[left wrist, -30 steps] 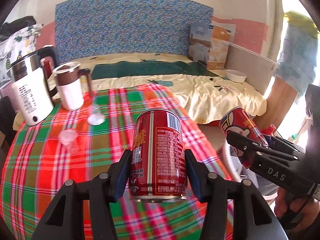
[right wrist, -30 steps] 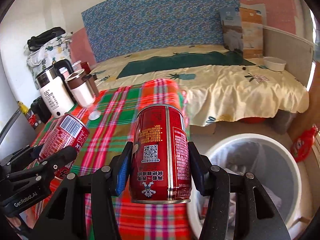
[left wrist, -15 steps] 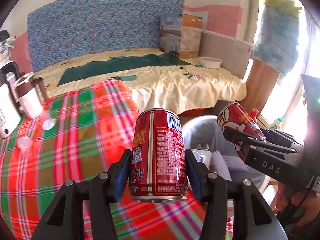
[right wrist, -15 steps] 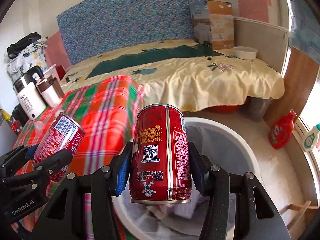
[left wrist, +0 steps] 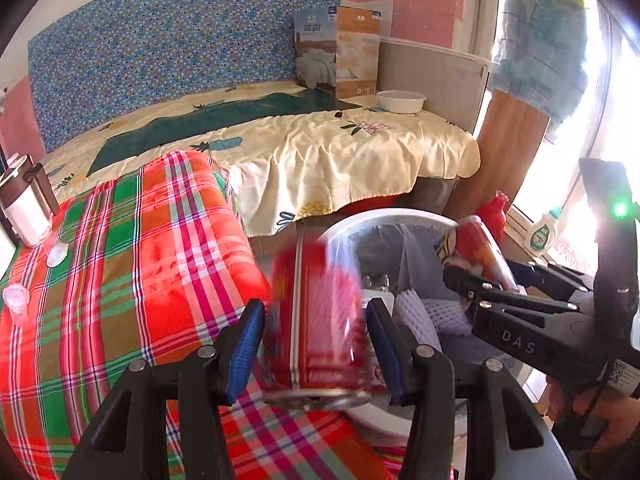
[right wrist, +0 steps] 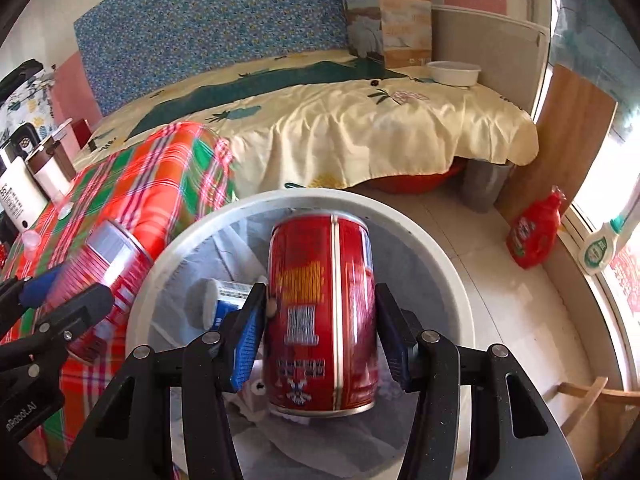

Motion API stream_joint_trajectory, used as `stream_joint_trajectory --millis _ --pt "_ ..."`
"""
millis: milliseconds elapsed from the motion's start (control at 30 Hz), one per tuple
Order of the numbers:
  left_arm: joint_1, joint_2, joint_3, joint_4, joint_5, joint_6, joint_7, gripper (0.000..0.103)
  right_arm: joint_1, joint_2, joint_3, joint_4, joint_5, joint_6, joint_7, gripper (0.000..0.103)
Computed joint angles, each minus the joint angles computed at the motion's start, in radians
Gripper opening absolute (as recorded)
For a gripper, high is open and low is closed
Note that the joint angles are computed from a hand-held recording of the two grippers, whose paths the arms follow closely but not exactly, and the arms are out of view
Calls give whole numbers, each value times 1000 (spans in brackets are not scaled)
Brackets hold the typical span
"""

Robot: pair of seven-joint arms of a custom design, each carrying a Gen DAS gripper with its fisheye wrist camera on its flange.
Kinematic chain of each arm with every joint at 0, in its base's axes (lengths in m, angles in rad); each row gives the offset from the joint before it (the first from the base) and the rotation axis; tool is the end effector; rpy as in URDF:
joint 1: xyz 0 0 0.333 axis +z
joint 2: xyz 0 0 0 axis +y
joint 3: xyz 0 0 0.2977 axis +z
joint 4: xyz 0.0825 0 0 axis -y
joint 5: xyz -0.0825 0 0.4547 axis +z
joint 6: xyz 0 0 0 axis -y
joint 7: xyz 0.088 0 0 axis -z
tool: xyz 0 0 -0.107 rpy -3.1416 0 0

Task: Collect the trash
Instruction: 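Carry both red cans over the white bin, then open both grippers to drop the red cans into the bin, then move both grippers back over the clear plastic cups on the table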

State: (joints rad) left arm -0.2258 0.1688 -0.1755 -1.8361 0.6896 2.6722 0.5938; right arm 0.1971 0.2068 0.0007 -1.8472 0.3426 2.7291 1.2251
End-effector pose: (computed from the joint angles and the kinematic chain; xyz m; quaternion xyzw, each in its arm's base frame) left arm 0.6489 -0.2901 0.4627 -0.6752 0.6271 -0.2888 0.2598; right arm 0.7059 0.1285 0.4387 -0.7485 0.5655 -0.1712 0.3011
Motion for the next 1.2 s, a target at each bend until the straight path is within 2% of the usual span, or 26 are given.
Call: stream_joint_trajectory --millis 33,100,133,300,867,1200 --pt "-1 3 1 4 7 1 -3 55 0 1 -3 -1 -2 2 6 55" --pt "-3 5 2 7 16 5 -3 61 0 0 -8 -3 -7 11 22 66" --pt "-3 4 2 6 18 9 -6 62 0 -2 -8 -4 -7 15 27 68" --pt "5 -16 3 -17 8 27 -16 62 5 -21 -10 -25 -20 39 50 68" --pt "59 -196 -5 -184 108 14 -153 62 21 -99 27 -94 45 94 -5 68" --pt "111 -323 -17 -301 147 -7 -223 62 47 -132 64 -109 171 103 -121 68"
